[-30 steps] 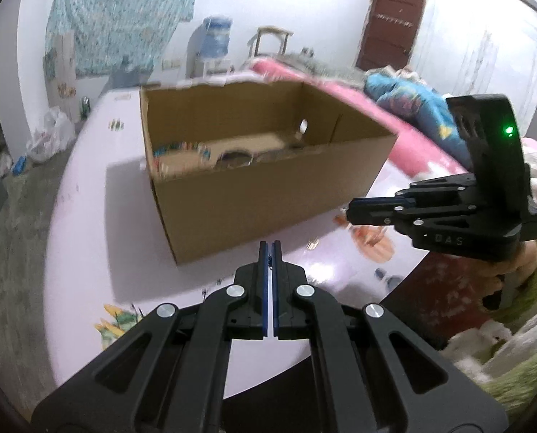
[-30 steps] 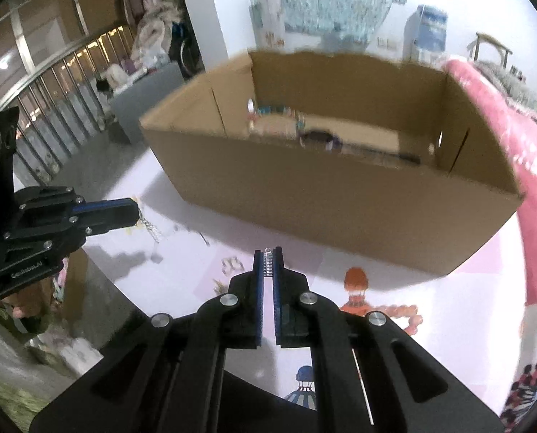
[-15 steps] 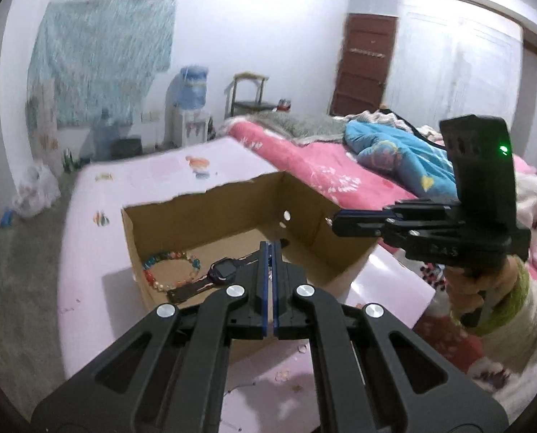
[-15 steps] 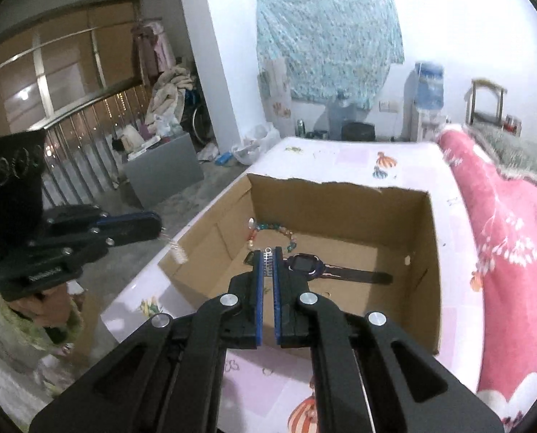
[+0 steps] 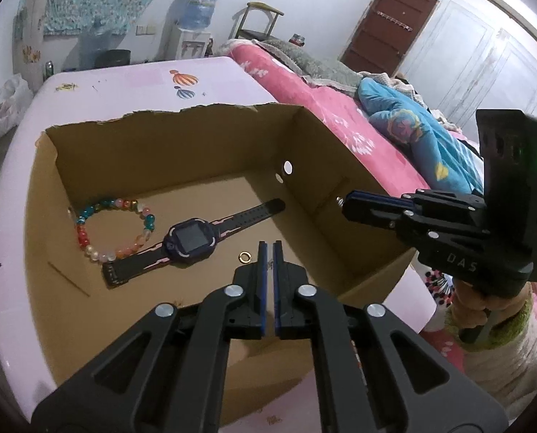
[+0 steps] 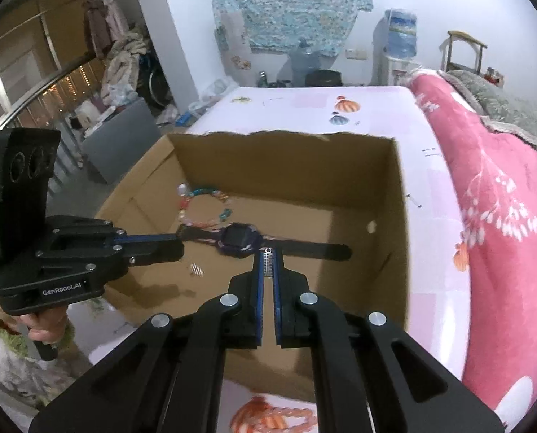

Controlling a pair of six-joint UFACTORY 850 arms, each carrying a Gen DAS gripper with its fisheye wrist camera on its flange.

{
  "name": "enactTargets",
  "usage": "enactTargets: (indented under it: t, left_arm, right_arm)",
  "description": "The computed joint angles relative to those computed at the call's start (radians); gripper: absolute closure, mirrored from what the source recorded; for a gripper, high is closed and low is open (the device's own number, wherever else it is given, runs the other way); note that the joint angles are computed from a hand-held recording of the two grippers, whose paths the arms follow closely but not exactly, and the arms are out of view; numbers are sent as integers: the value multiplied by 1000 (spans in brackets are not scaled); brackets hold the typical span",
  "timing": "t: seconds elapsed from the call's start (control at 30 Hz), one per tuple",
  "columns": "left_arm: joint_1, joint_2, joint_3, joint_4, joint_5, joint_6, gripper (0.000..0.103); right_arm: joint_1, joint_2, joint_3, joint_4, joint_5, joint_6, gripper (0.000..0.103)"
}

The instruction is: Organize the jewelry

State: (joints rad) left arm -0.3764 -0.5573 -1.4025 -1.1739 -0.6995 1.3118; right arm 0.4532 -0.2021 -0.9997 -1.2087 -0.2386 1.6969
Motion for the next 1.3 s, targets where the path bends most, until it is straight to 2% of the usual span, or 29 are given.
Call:
enactTargets:
  t: [0.07, 0.23, 0.37, 0.47, 0.63, 0.8, 0.9, 1.0, 1.13, 1.23, 1.3]
  left_arm:
    - [3, -4, -4, -5, -9, -9, 86]
    - [7, 6, 5, -29, 4, 6, 76]
    - [16, 28, 26, -51, 24, 15, 66]
    - [23, 57, 54, -75, 42, 37, 57]
    - [37, 144, 139, -131, 100, 121, 40]
    - [72, 279, 284, -261, 116, 325, 20]
    - [91, 341, 354, -301, 122, 404, 16]
    - [109, 387, 421, -301, 147, 441, 13]
    - [106, 388, 476, -256, 241, 427, 12]
    - [83, 345, 486, -134, 337, 294, 12]
    - [69, 310, 485, -63, 381, 205, 12]
  right_arm:
    - [-7, 10, 11, -38, 1, 56, 97]
    - [-17, 31, 32, -125, -1, 165, 96]
    - [-16, 57, 58, -217, -16, 283, 84]
    - [-5, 88, 83, -295, -37, 380, 82]
    - [48, 155, 134, -386, -127, 490, 63]
    - [123, 220, 193, -460, -207, 582, 40]
    - [175, 250, 228, -513, -222, 637, 27]
    - [227, 253, 244, -507, -234, 636, 12]
    - [282, 194, 227, -360, -218, 507, 9]
    - [286, 118, 204, -214, -118, 398, 9]
    - [290, 75, 188, -148, -95, 352, 9]
